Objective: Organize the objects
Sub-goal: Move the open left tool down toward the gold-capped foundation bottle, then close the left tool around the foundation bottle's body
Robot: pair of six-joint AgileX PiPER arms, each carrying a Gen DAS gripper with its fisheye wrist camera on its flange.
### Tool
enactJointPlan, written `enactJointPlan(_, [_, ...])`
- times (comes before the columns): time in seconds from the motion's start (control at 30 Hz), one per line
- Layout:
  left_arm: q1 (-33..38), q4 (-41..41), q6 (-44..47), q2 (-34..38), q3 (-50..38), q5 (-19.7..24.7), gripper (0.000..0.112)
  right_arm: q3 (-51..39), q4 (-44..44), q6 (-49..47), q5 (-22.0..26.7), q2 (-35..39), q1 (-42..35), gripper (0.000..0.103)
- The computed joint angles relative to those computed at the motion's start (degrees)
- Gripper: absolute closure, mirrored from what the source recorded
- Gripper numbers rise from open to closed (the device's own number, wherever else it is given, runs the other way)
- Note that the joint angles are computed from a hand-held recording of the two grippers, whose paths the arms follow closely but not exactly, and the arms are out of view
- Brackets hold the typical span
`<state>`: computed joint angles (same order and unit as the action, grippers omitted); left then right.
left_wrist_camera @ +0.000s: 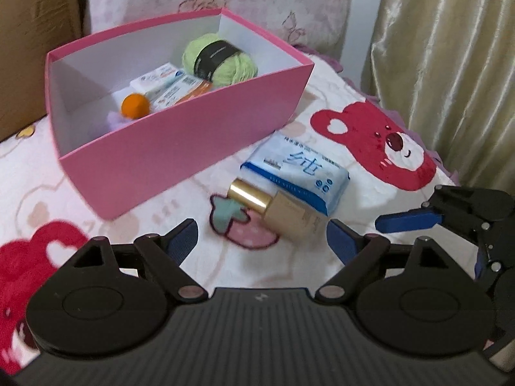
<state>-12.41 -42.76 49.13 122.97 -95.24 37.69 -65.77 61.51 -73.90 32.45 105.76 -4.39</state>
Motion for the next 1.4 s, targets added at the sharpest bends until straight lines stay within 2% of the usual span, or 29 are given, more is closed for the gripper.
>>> enactJointPlan(0.07, [-0.1,-4.0,5.3,1.8,0.0,-1.9,0.025,1.4,5.8,-4.0,-2.5,0.9,0.3,0.006])
enactJointPlan(0.17, [0.3,-9.3,10.3,5.6,-2.6,-1.5,0.025,2.0,10.2,-6.6,-5.6,2.6,1.1,0.006])
enactJointPlan(0.3, [0.3,-6.8,6.0,12.0,-11.4,3.1,0.025,2.0,13.9,-11.2,-4.9,4.6,0.5,0.006])
enactJointPlan(0.47, [-1.3,-5.8,8.9,15.2,-14.8,0.6,0.025,2.8,18.6,-15.4,-4.7,6.4,0.1,0.007])
enactJointPlan(0.6, [-1.3,-2.5,3.0,19.9,-22.9,5.0,0.025,2.6,19.9,-17.4,-4.4,7.4,0.2,0.009])
enactJointPlan(0.8, [-1.4,-3.6,0.5,24.3,-29.5,7.8,0.025,1.3,19.4,-18.4,-4.3,8.9,0.9,0.013])
enactJointPlan(0.93, [-1.7,-2.7,-1.3,25.8,-31.9,7.8,0.025,0.5,18.4,-18.1,-4.4,9.7,1.0,0.018])
enactJointPlan(1.07, [-1.2,-6.2,1.2,24.9,-29.5,7.6,0.029,0.0,18.3,-19.1,-4.2,10.3,0.7,0.027])
enactJointPlan(1.17, [-1.3,-4.0,-0.5,23.6,-27.7,7.0,0.033,0.1,19.2,-20.1,-4.3,10.4,0.5,0.031])
enactJointPlan(1.33, [-0.8,-5.9,1.1,19.1,-20.3,5.4,0.035,1.3,20.7,-21.7,-6.0,9.8,0.6,0.031])
enactJointPlan(1.4, [-0.5,-5.7,0.1,16.9,-17.1,6.0,0.035,1.8,20.7,-21.7,-7.0,9.4,0.6,0.031])
